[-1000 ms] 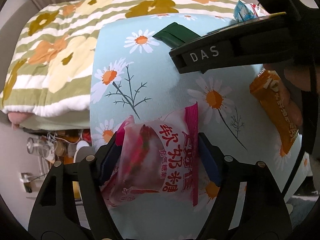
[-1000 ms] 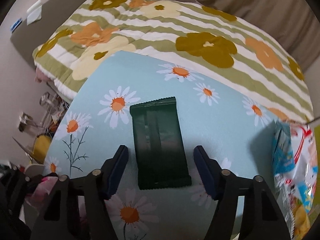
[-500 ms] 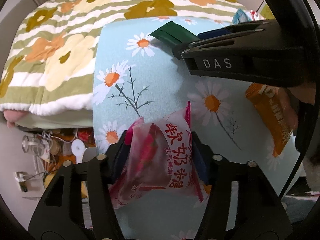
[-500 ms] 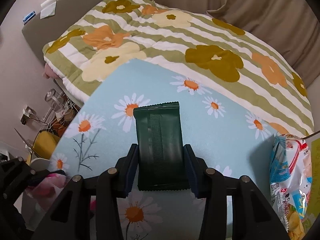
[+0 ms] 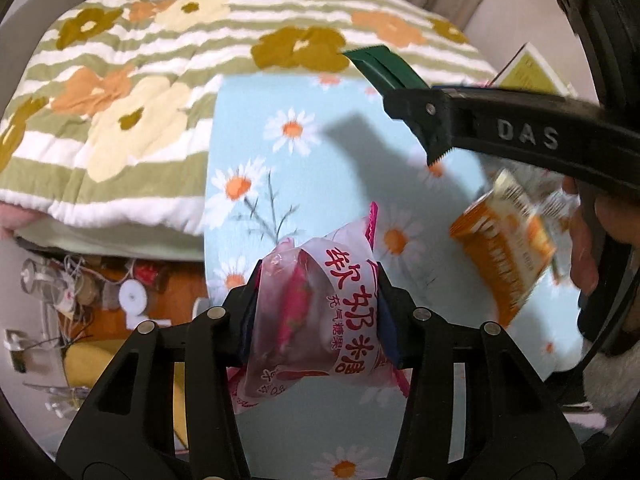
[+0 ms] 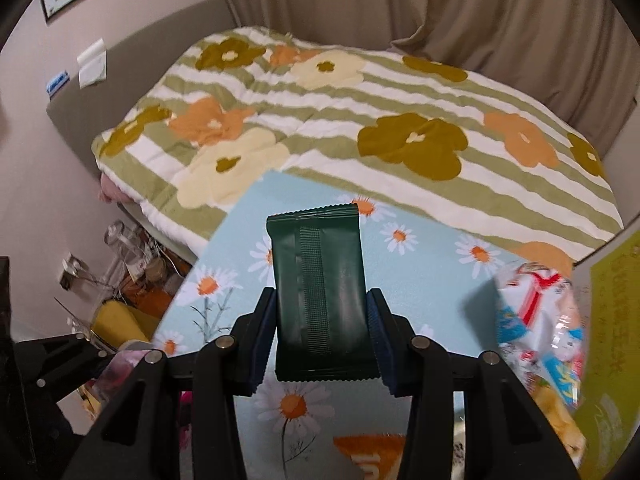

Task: Organize snacks
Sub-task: 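Carry both packets over the yellow box and open both tools to drop them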

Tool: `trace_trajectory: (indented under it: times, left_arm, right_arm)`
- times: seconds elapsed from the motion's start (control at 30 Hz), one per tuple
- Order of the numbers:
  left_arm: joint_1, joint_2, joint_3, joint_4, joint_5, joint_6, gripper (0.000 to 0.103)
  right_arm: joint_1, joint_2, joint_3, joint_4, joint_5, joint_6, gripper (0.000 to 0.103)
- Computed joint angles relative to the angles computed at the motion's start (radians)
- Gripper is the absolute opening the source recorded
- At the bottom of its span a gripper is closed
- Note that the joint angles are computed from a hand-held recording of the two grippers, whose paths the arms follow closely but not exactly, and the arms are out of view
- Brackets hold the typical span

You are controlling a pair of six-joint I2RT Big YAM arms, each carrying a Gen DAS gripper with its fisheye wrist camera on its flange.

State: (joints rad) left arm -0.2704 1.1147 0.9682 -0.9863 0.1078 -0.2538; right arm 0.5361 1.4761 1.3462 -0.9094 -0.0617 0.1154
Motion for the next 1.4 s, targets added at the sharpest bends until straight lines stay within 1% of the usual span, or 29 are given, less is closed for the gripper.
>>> trace_trajectory:
  times: [0.13, 0.27, 0.37, 0.47, 0.53, 0.67, 0.77, 0.97, 1.07, 1.17, 1.23, 1.33, 1.4]
  left_arm:
    - [0.005, -0.020, 0.063, -0.002, 0.030, 0.018, 0.044]
    - [-0.010, -0.009, 0.149, -0.004, 0.053, 0.035, 0.044]
    - [-0.044, 0.012, 0.225, 0.003, 0.052, 0.040, 0.044]
    - [-0.092, 0.054, 0.315, 0.006, 0.045, 0.031, 0.044]
    - [-0.130, 0.086, 0.370, 0.009, 0.038, 0.017, 0.044]
    - [-0.215, 0.147, 0.459, 0.027, 0.005, -0.036, 0.044]
    - [-0.302, 0.216, 0.539, 0.035, -0.040, -0.095, 0.044]
    - [-0.436, 0.370, 0.689, 0.046, -0.085, -0.202, 0.044]
    - [-0.485, 0.457, 0.765, 0.053, -0.081, -0.264, 0.044]
    - [-0.516, 0.528, 0.831, 0.034, -0.081, -0.294, 0.044]
    - [-0.537, 0.589, 0.897, -0.005, -0.091, -0.306, 0.044]
    - [-0.550, 0.645, 0.955, -0.045, -0.089, -0.310, 0.044]
    - [-0.560, 0.688, 1.008, -0.093, -0.100, -0.297, 0.044]
  right_arm:
    - [-0.019, -0.060, 0.020, -0.034, 0.000, 0.046, 0.041]
    - [-0.052, -0.130, 0.046, -0.077, 0.005, 0.080, 0.041]
    - [-0.095, -0.191, 0.060, -0.111, 0.007, 0.092, 0.041]
    - [-0.144, -0.240, 0.062, -0.130, 0.007, 0.076, 0.041]
    - [-0.195, -0.280, 0.055, -0.142, -0.006, 0.056, 0.041]
    - [-0.316, -0.336, 0.039, -0.164, -0.064, -0.010, 0.041]
    - [-0.436, -0.355, 0.041, -0.200, -0.132, -0.088, 0.041]
    - [-0.684, -0.343, 0.047, -0.264, -0.259, -0.276, 0.041]
    - [-0.770, -0.321, 0.053, -0.291, -0.301, -0.341, 0.041]
    - [-0.851, -0.296, 0.058, -0.318, -0.344, -0.395, 0.041]
    - [-0.889, -0.279, 0.058, -0.331, -0.360, -0.420, 0.041]
    - [-0.930, -0.262, 0.053, -0.349, -0.382, -0.435, 0.041]
    - [-0.952, -0.260, 0.045, -0.359, -0.392, -0.444, 0.041]
